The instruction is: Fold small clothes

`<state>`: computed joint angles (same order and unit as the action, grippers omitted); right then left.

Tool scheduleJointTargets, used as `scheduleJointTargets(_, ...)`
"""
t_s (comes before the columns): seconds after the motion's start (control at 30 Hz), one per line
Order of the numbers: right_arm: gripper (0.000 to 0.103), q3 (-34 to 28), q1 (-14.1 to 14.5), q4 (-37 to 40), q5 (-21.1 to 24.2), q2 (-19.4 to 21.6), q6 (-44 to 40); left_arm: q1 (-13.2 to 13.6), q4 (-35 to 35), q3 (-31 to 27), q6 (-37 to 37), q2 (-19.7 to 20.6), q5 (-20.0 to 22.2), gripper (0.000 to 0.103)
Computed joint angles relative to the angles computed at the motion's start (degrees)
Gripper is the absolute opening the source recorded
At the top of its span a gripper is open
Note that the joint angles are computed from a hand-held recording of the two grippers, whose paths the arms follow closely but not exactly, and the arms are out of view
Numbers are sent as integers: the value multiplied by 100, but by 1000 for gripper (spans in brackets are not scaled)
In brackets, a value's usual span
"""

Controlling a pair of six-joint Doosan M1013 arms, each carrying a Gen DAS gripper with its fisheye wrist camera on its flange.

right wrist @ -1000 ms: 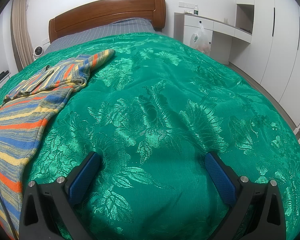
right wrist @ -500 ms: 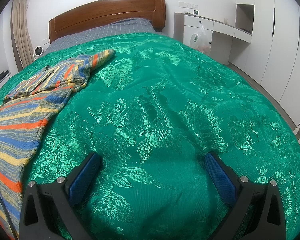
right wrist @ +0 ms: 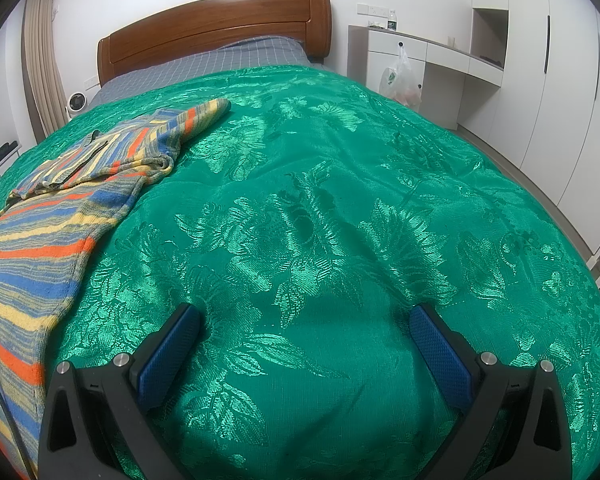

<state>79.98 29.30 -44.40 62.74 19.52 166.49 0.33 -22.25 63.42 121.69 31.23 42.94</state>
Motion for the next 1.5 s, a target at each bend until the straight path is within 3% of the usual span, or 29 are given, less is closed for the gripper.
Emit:
scheduleJointTargets(0.37, 103, -10, 0, 14, 24, 7, -18, 0, 8, -12, -11, 3, -3, 103)
scheduleJointTargets(0.47, 103, -82, -37, 189, 95, 16, -168, 18, 7, -148, -54, 55, 192, 103)
scheduleJointTargets(0.6, 99, -516, -256, 1285, 427, 12, -1302, 120, -16, -669, -131, 220, 1131, 102)
scheduleJointTargets(0.63, 92, -561, -252, 1348, 425, -40, -1492, 179, -120, -774, -154, 224, 1432, 102)
scheduleJointTargets(0.73, 90, -570, -135, 1512, 170, -353, -2176, 367, -624, -816, 24, 126, 2265, 102)
scheduleJointTargets(0.8, 91, -570, -115, 2528, -38, -571, -3200, 443, -907, -778, 96, 82, 3039, 102)
scheduleJointTargets(0.87, 91, -609, -122, 3623, 91, -614, -3959, 418, -900, -633, 223, 6, 3413, 100)
scheduleJointTargets(0.93, 91, -666, -12, 4038, 424, -544, -4195, 310, -608, -491, 295, -78, 3560, 89)
scheduleJointTargets(0.97, 91, -656, 62, 4113, 501, -500, -4106, 255, -489, -464, 325, -98, 3627, 78)
scheduleJointTargets(1.1, 78, -291, 42, 4652, -134, -530, -3286, 80, -5, -287, 516, -253, 3444, 65)
scheduleJointTargets(1.13, 73, -222, 17, 4713, -236, -529, -3080, 62, 56, -300, 527, -248, 3487, 59)
scheduleJointTargets(1.2, 62, -119, -40, 4841, -286, -505, -2776, 53, 66, -391, 525, -197, 3749, 32)
scheduleJointTargets(1.23, 51, -92, -47, 4908, -301, -504, -2750, 43, 112, -387, 532, -202, 3785, 25)
scheduleJointTargets(1.27, 36, -69, -77, 5028, -315, -503, -2795, 30, 166, -379, 565, -215, 3798, 11)
scheduleJointTargets(1.3, 25, -82, -96, 5129, -312, -497, -2886, 26, 179, -383, 606, -217, 3829, 6)
scheduleJointTargets(1.33, 5, -98, -110, 5239, -285, -493, -2998, 31, 174, -383, 609, -229, 3820, 5)
scheduleJointTargets(1.4, 5, -142, -93, 5234, -257, -506, -3001, 80, 24, -340, 576, -275, 3871, 4)
scheduleJointTargets(1.5, 5, -135, -52, 5205, -588, -640, -2795, 255, -385, -529, 412, -236, 4154, 4)
